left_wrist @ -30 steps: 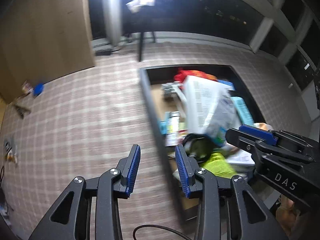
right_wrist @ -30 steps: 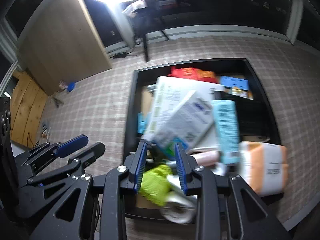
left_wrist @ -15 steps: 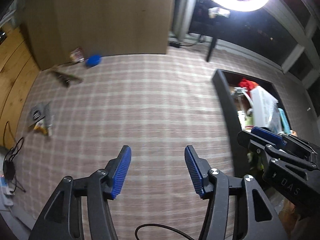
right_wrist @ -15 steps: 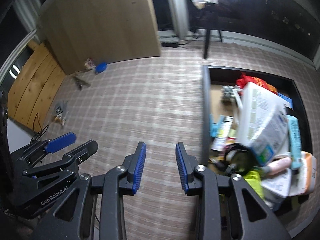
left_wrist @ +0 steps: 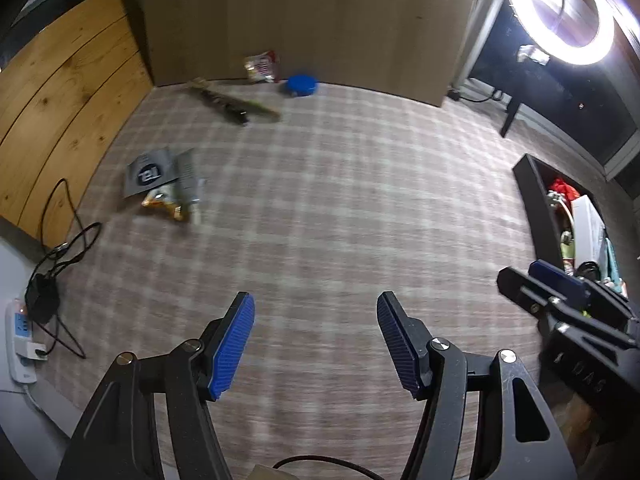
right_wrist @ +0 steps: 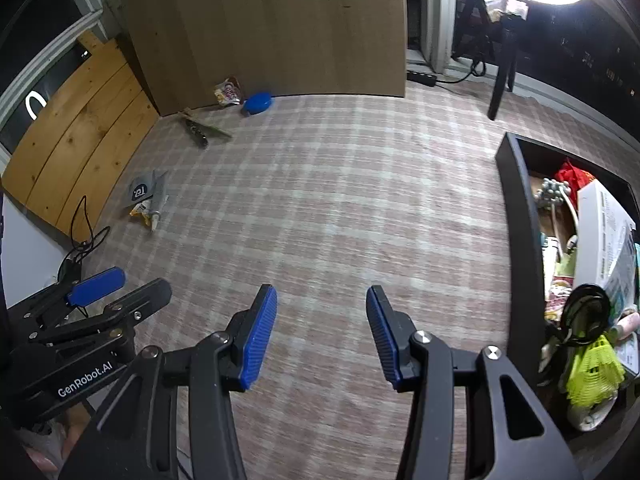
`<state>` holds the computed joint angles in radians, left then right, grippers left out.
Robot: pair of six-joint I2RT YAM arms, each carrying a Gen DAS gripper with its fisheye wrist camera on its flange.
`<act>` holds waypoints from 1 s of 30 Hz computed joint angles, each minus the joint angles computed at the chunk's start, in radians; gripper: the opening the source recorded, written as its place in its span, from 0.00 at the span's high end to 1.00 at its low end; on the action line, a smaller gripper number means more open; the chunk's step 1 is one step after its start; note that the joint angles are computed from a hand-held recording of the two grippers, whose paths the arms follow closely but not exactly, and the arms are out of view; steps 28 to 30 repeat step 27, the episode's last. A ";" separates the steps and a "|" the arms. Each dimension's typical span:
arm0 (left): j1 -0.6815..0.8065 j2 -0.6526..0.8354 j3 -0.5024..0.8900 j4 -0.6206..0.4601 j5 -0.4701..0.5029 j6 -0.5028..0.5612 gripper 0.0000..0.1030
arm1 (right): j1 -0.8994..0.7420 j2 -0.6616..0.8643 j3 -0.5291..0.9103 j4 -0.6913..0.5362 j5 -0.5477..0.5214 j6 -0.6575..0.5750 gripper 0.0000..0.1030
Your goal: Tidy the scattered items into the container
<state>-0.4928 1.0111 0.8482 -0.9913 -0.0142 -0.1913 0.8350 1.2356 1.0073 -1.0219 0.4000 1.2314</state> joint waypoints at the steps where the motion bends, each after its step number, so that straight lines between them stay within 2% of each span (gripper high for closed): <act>1: 0.024 -0.007 -0.006 0.000 0.007 0.023 0.40 | 0.002 0.013 0.008 0.007 0.003 0.003 0.55; 11: 0.231 -0.019 -0.022 0.021 0.100 0.217 0.40 | 0.008 0.145 0.107 0.038 0.022 0.007 0.55; 30: 0.245 0.013 -0.049 0.075 0.115 0.245 0.37 | -0.010 0.192 0.113 0.054 0.010 0.011 0.55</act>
